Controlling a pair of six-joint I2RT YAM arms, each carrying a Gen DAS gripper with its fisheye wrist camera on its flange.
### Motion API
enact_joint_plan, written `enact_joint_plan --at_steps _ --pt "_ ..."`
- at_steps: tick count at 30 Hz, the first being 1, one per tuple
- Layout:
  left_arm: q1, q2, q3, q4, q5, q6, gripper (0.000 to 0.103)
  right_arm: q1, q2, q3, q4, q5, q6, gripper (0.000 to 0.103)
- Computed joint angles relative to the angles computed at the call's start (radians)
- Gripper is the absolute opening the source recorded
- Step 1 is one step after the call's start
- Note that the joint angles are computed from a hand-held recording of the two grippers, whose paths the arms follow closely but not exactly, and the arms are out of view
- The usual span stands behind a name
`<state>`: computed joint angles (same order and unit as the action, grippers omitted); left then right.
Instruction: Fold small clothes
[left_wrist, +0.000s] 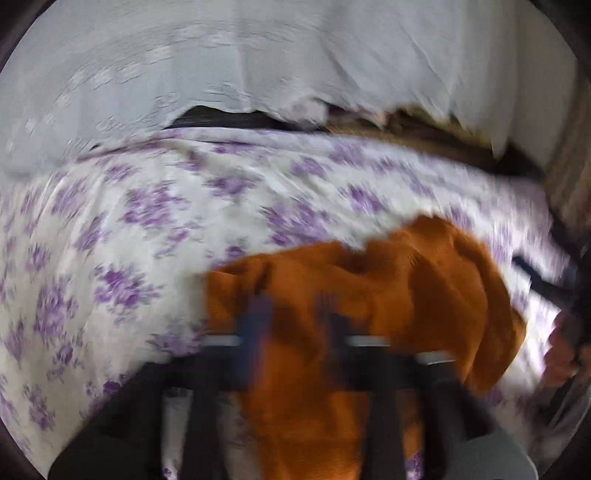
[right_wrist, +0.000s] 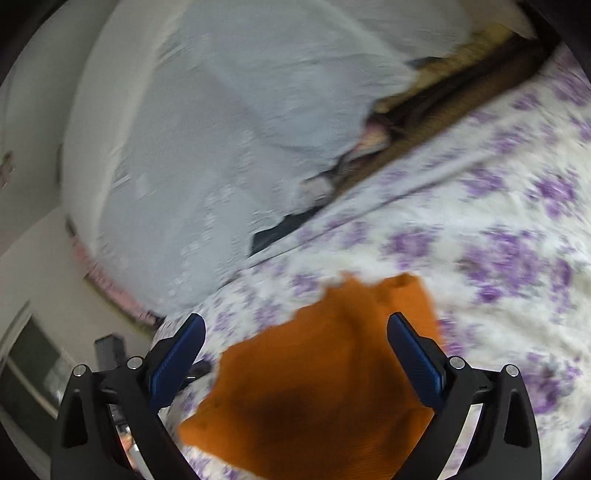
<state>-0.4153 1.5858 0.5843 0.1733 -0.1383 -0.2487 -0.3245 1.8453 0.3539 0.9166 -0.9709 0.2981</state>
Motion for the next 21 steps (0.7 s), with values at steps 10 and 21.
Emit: enact_joint_plan --at_steps 10,21 --pt "0.053 0.139 0.047 0.076 0.056 0.052 0.009 0.003 0.085 0.031 0.021 0.024 0.016 0.099" --pt "0.067 0.164 0.091 -0.039 -0.167 -0.089 0.074 0.097 0.054 0.089 -0.237 0.292 -0.104 0.093"
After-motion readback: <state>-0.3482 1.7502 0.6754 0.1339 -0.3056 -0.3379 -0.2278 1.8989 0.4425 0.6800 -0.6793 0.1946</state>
